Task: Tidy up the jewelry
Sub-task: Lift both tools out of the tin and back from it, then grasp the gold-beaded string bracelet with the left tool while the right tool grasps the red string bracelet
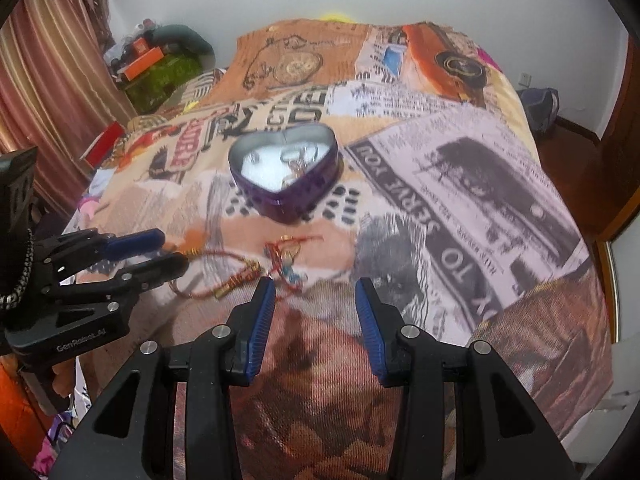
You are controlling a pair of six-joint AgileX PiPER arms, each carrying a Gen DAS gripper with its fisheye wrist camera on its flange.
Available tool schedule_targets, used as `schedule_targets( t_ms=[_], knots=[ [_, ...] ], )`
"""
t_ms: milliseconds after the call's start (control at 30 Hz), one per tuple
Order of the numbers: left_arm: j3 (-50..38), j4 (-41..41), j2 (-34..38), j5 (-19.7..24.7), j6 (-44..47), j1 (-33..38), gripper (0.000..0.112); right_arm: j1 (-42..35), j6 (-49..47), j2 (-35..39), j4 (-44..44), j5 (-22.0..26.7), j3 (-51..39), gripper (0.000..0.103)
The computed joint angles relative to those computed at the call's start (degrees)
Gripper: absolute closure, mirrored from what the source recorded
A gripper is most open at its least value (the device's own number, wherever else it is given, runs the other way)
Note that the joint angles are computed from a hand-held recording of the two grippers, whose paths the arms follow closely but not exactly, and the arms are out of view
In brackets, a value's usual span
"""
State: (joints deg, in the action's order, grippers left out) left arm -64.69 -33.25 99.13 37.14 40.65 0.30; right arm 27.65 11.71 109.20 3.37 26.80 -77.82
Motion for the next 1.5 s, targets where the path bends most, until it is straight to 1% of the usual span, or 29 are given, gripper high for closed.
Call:
schedule_targets(
  t_ms=[100, 200, 300, 367, 433, 533, 633, 700, 833, 933, 1067, 1167, 1233, 1300, 1367, 1467, 1500],
  knots=[
    [0.6, -2.0, 0.2, -0.8, 1.4, 0.3, 0.073, 0.1, -1.4, -0.2, 1.7, -0.5, 1.2, 0.065],
    [0.6, -2.6, 0.5, -0.4, 2.1, 0.5, 0.073, 0.3, -2.6, -0.4, 2.9, -0.8, 1.9, 0.065],
    [0.8, -2.7, 0.7, -0.3, 2.1, 0.2, 0.082, 0.4, -3.8, -0.2, 4.1, -1.0, 2.0, 0.065],
    [1.4, -1.1, 0.3, -1.8, 1.2, -0.9, 0.09, 0.5, -4.0, 0.3, 4.4, -0.9, 1.7, 0.065],
    [1.7, 0.0, -0.1, -2.6, 0.8, -1.7, 0.103, 0.4, -4.6, 0.7, 5.2, -0.9, 1.5, 0.065],
    [2.2, 0.6, -0.6, -3.8, 1.4, -2.6, 0.107, 0.1, -5.9, 0.5, 7.2, -1.1, 1.8, 0.065],
    [2.7, -0.1, -1.3, -4.3, 2.6, -2.6, 0.107, -0.4, -10.5, -0.6, 11.8, -2.0, 3.1, 0.065],
    [2.9, -2.1, -1.8, -3.9, 4.1, -1.8, 0.107, -0.4, -11.5, -1.2, 12.6, -2.4, 3.4, 0.065],
    [3.7, -4.7, -4.2, -4.9, 6.2, -0.2, 0.107, 0.2, -8.5, 0.6, 9.3, -1.6, 1.0, 0.065],
    [3.6, -6.0, -5.2, -4.7, 7.5, 1.3, 0.107, 0.8, -6.3, 2.8, 6.7, -1.3, -1.6, 0.065],
    [3.3, -6.6, -4.8, -4.2, 8.3, 2.8, 0.107, 1.6, -0.5, 5.1, 0.7, -1.7, -3.5, 0.065],
    [3.6, -6.5, -3.7, -4.4, 8.2, 3.0, 0.107, 1.4, 0.7, 5.6, -0.7, -2.2, -3.5, 0.066],
    [3.8, -6.3, -2.8, -4.4, 8.2, 3.0, 0.107, 1.4, 2.9, 5.5, -2.9, -2.9, -3.1, 0.074],
    [4.1, -6.3, -2.1, -4.7, 8.1, 2.7, 0.107, 1.0, 3.3, 5.4, -3.1, -3.1, -2.7, 0.085],
    [4.4, -5.9, -1.4, -5.2, 7.8, 2.2, 0.107, 0.3, 2.2, 5.1, -1.7, -3.5, -2.2, 0.089],
    [5.0, -5.9, -1.5, -6.3, 8.4, 1.6, 0.107, 0.3, 1.3, 5.1, -1.6, -3.5, -2.3, 0.09],
    [5.0, -5.9, -1.5, -6.3, 8.5, 1.5, 0.107, 0.5, -0.3, 5.1, -0.9, -3.2, -2.5, 0.09]
  ],
)
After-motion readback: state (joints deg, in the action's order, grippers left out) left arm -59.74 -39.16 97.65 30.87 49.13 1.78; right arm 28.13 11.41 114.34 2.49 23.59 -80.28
